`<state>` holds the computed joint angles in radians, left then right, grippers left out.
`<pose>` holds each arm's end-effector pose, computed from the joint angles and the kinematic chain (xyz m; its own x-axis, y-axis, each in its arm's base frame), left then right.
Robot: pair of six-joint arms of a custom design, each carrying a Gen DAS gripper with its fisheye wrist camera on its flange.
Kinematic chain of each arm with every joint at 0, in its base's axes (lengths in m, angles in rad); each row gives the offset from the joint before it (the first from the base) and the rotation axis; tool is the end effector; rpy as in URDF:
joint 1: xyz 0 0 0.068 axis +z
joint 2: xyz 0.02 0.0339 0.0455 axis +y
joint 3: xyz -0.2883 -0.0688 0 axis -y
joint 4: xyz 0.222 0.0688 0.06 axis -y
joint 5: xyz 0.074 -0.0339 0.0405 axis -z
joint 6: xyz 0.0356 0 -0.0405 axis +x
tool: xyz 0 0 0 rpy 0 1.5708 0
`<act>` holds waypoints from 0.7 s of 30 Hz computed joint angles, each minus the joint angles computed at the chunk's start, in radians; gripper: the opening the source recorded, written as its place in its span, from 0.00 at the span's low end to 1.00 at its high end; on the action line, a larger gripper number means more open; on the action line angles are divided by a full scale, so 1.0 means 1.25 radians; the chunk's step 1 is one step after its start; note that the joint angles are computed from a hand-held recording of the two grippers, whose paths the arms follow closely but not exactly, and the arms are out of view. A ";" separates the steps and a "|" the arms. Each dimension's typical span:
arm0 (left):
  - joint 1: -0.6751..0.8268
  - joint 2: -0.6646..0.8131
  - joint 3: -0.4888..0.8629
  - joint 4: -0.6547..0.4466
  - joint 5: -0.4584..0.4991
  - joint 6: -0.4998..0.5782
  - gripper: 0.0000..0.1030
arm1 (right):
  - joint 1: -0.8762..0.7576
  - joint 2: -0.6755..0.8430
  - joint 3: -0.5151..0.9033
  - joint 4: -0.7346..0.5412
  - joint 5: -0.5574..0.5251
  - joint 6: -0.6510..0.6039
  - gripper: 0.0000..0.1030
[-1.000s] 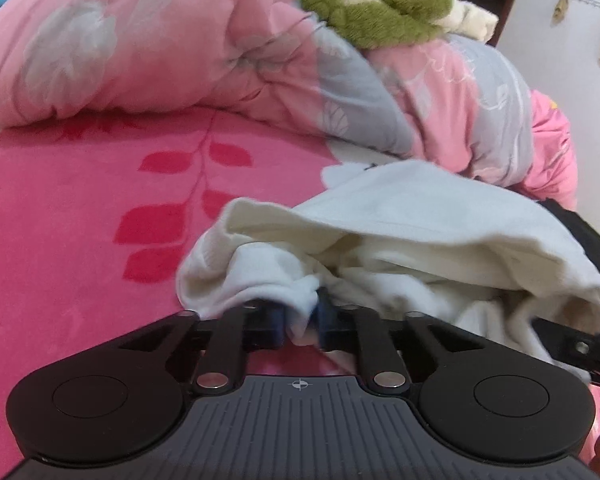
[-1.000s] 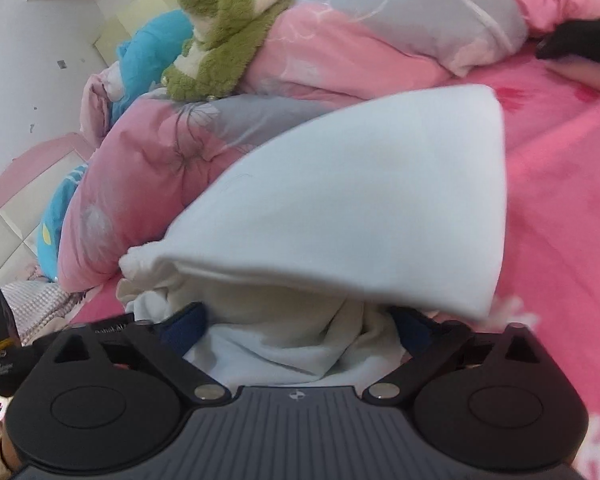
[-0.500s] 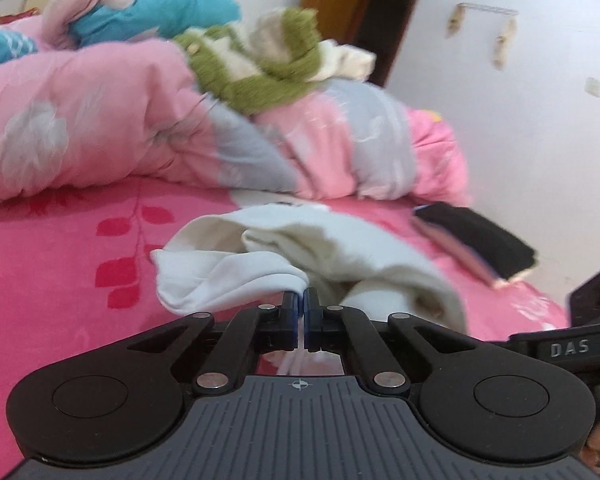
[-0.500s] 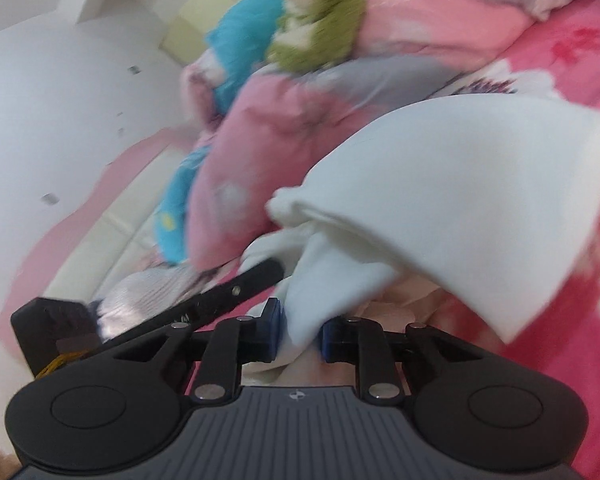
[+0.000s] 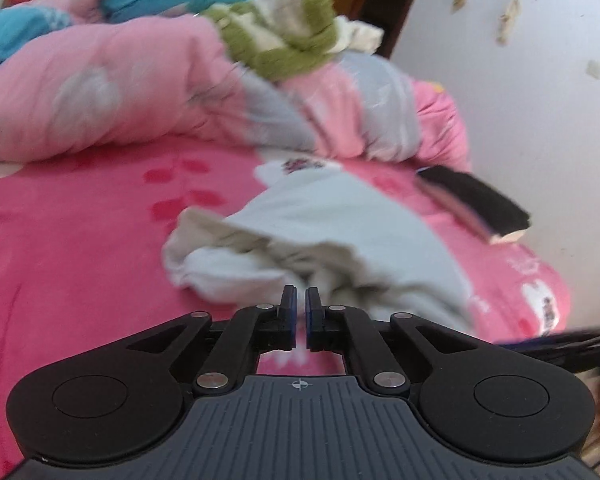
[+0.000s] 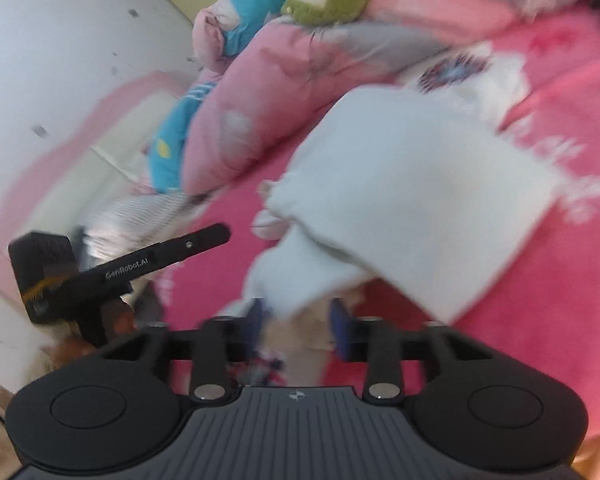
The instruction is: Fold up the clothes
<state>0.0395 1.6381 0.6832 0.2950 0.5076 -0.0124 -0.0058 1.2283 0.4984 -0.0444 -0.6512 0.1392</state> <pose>0.3001 -0.0055 0.1902 -0.6168 -0.0352 -0.7863 0.3416 0.8880 -0.3078 0.2019 0.0204 0.2102 -0.7519 0.1147 -0.6492 -0.3276 0.7896 0.5189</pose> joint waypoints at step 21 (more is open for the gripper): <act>-0.012 0.235 0.168 0.010 -0.041 -0.128 0.61 | 0.277 0.095 0.037 0.252 0.538 -0.103 0.13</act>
